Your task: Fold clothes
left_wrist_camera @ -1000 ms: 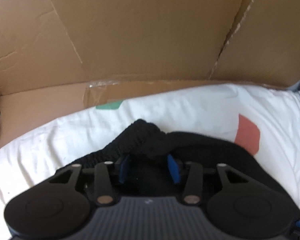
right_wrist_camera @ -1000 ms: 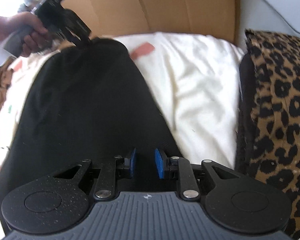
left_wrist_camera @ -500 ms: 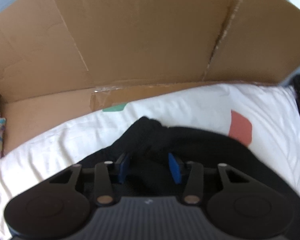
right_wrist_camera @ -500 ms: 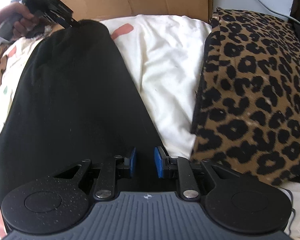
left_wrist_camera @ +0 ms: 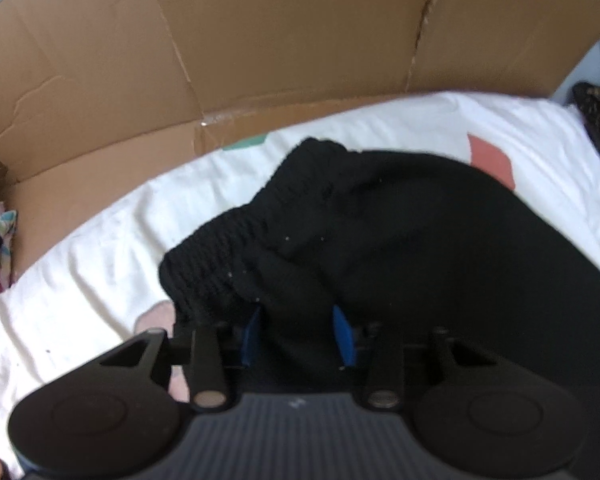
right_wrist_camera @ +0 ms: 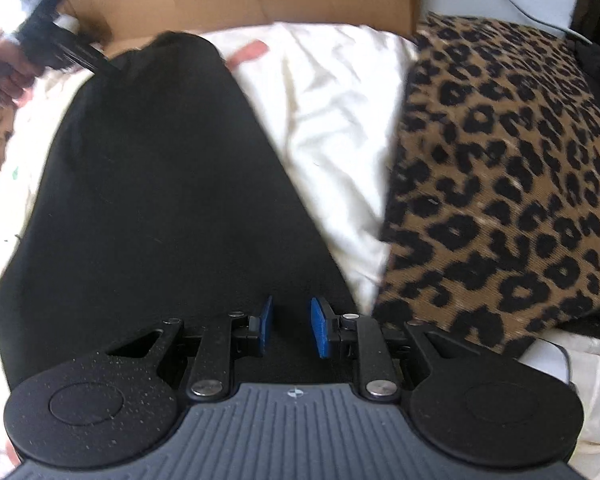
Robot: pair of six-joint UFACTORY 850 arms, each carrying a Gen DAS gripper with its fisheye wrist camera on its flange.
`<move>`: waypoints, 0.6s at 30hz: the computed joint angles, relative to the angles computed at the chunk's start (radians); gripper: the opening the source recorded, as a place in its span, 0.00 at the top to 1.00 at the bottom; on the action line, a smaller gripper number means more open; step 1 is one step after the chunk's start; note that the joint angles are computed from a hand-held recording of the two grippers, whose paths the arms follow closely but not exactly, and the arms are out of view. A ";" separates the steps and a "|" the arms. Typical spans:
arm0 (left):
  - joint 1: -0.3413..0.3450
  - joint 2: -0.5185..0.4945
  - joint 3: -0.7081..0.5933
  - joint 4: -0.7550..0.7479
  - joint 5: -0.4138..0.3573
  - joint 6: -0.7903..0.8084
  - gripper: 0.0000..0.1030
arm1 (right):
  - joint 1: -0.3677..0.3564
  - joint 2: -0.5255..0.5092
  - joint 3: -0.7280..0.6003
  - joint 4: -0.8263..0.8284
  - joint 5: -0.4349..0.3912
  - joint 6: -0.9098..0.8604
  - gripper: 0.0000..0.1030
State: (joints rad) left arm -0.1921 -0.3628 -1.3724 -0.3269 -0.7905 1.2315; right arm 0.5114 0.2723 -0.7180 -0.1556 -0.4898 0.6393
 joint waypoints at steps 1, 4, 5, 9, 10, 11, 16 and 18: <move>-0.004 0.008 0.023 0.000 0.032 0.024 0.54 | 0.008 -0.004 -0.002 0.002 0.014 0.002 0.73; -0.020 0.026 0.065 0.009 0.100 0.033 0.51 | 0.036 -0.029 -0.012 0.008 0.054 0.019 0.73; -0.027 0.027 0.062 0.030 0.101 -0.005 0.51 | 0.045 -0.039 -0.015 0.014 0.062 0.016 0.73; -0.029 0.040 0.047 0.057 0.068 -0.039 0.58 | 0.079 -0.082 -0.030 0.045 0.095 -0.002 0.73; -0.023 0.044 0.041 0.044 0.047 -0.028 0.61 | 0.089 -0.090 -0.031 0.024 0.091 0.011 0.73; -0.014 0.048 0.035 0.026 0.023 -0.014 0.62 | 0.100 -0.097 -0.033 0.000 0.085 0.027 0.73; 0.032 0.065 0.053 -0.017 -0.053 0.058 0.63 | 0.117 -0.096 -0.026 -0.011 0.055 0.024 0.72; 0.042 0.062 0.068 -0.013 -0.048 0.078 0.63 | 0.117 -0.075 -0.008 0.014 0.048 0.017 0.72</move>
